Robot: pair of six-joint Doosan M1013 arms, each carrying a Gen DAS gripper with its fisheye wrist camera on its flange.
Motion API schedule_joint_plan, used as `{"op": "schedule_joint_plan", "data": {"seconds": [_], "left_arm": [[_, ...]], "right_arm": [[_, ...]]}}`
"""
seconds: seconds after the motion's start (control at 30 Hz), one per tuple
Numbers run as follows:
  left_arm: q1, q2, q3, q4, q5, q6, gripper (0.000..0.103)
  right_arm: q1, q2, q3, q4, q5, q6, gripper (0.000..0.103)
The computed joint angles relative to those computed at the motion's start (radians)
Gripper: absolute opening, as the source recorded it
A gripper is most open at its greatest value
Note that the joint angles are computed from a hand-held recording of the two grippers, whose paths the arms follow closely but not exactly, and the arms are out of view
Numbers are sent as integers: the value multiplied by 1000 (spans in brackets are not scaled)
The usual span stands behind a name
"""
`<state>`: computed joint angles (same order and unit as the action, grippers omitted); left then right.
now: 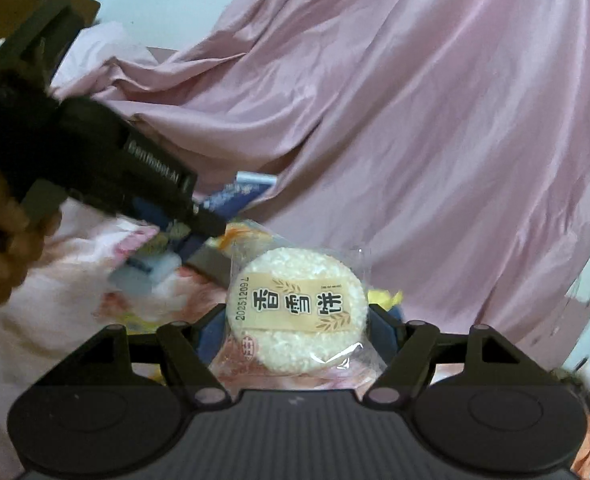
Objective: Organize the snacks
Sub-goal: 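Lift the stick and rice cake and lower both into the grey tray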
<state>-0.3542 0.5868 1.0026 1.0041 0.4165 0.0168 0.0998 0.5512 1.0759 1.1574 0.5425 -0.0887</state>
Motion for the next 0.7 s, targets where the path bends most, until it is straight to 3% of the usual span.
{"op": "schedule_joint_plan", "data": {"seconds": [0.13,0.27,0.5,0.7], "left_arm": [[13,52,-81,50,-5,-18,32],[23,91,-133,108,-5,-25,33],[40,164,-229,56,8,46,33],[39,203,-275,36,28,114,32]], "right_arm": [[10,50,-53,61,-64,75,78],[21,90,-72,204,-121,-11,78],[40,159,-151,239,-178,34,78],[53,236,-292,-75,-182,391,78]]}}
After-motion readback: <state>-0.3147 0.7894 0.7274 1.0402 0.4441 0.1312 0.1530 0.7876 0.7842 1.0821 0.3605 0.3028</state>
